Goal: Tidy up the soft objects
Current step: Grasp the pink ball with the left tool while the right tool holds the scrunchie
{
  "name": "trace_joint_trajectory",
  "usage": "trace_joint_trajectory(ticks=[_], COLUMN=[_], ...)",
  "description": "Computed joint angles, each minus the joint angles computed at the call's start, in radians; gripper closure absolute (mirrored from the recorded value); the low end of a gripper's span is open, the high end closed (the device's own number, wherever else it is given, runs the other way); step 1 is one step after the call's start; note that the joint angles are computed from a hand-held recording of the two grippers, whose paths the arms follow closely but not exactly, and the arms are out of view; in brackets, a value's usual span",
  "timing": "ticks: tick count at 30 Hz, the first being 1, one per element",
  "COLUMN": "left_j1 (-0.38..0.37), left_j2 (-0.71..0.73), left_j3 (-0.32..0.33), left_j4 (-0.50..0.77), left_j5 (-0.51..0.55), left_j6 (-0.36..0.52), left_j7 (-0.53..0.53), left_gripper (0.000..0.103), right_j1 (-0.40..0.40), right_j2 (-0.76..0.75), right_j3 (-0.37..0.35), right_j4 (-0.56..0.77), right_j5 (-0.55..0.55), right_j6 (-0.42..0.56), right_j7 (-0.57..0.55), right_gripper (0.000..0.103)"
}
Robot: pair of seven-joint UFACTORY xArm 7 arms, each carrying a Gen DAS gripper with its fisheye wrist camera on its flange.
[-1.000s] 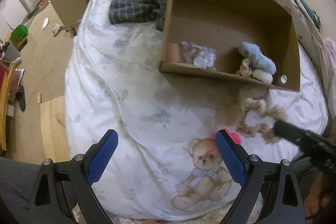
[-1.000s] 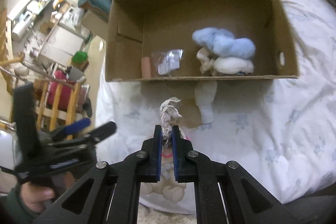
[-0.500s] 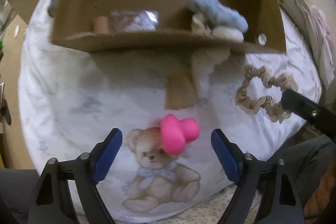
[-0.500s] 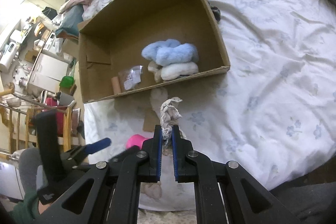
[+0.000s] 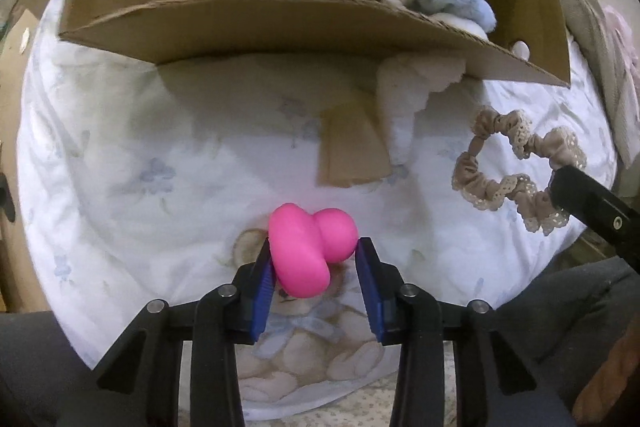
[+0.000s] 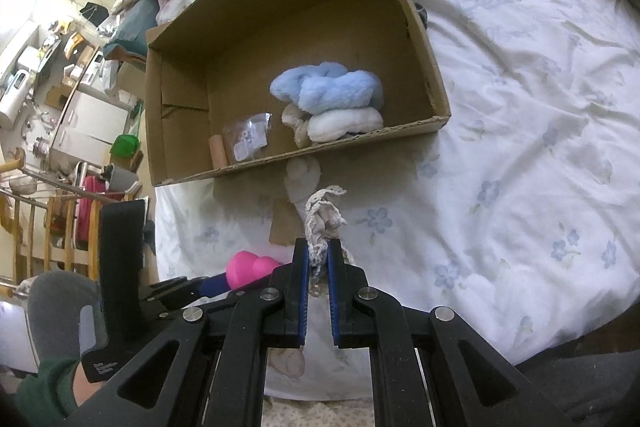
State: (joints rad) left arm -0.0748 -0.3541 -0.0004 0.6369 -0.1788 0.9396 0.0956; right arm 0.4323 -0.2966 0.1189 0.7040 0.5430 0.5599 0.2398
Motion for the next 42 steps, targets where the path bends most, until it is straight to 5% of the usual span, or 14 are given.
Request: trace_joint_trajectory(ticks=[17,24,42], left_j1=[0.092,0.164,0.1], left_j2=[-0.147,-0.239,-0.215], left_j3=[0.028,0.04,0.045], left_j4=[-0.046,-0.061,0.164], left_j5=[0.131,0.205,0.138], left_j6=[0.004,-0.034,-0.133], left_j7=[-0.045,-0.063,-0.052], left_gripper=[0.068,0.068,0.068], right_j1=[0.018,0.063,0.127], right_j2=[0.038,0.028,-0.095], right_j3=[0.025,0.025,-0.072], right_j4=[0.034,0.041,0.091], right_j5=[-0.022,0.031,0.158], right_j6=[-0.008,-0.074,-0.201], right_j7=[-0.008,-0.094,-0.261], right_gripper=[0.093,0.093,0.093])
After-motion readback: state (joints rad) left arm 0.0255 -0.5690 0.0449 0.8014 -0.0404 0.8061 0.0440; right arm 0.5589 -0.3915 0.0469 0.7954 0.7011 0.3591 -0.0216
